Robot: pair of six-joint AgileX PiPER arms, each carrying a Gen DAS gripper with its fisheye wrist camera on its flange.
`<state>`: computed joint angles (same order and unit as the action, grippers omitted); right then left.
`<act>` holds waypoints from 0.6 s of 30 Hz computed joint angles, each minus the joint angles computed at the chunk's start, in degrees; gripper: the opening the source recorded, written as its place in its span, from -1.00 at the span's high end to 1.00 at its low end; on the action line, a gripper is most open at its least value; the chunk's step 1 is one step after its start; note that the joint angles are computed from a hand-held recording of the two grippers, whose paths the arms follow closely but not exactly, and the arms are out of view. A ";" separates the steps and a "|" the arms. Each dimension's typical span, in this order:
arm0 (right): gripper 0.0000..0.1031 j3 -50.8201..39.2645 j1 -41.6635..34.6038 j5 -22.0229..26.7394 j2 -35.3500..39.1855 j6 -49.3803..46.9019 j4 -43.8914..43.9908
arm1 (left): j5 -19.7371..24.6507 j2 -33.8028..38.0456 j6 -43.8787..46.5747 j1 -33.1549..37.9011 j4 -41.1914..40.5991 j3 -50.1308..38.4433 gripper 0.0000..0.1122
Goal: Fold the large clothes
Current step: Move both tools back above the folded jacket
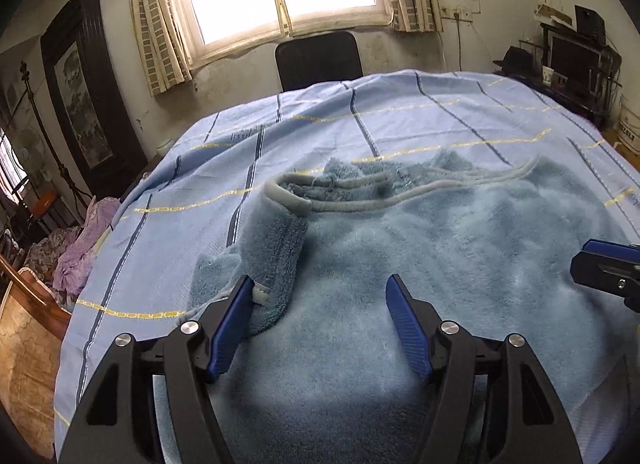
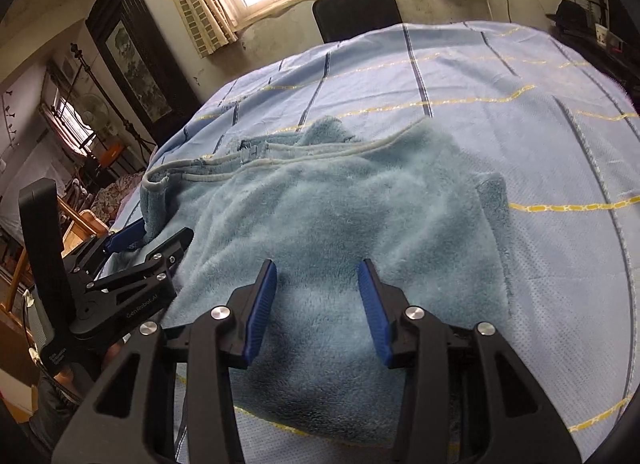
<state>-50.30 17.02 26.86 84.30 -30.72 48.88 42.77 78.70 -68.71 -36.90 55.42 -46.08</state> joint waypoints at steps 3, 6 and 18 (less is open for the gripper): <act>0.18 1.15 1.35 -2.53 -2.40 1.00 -1.69 | 0.79 -1.71 -1.19 -0.80 0.62 0.09 -0.22; 0.18 2.09 1.89 -4.23 -4.58 2.82 -3.66 | 0.38 -3.52 -0.82 -0.75 -0.41 0.25 -0.22; 0.11 1.91 -0.36 -4.22 -4.97 11.39 -10.26 | -0.48 -0.64 2.63 -0.11 -3.72 -0.57 -0.25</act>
<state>-48.39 16.66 22.63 79.32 -19.33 38.62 42.28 78.06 -66.08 -37.01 51.71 -46.65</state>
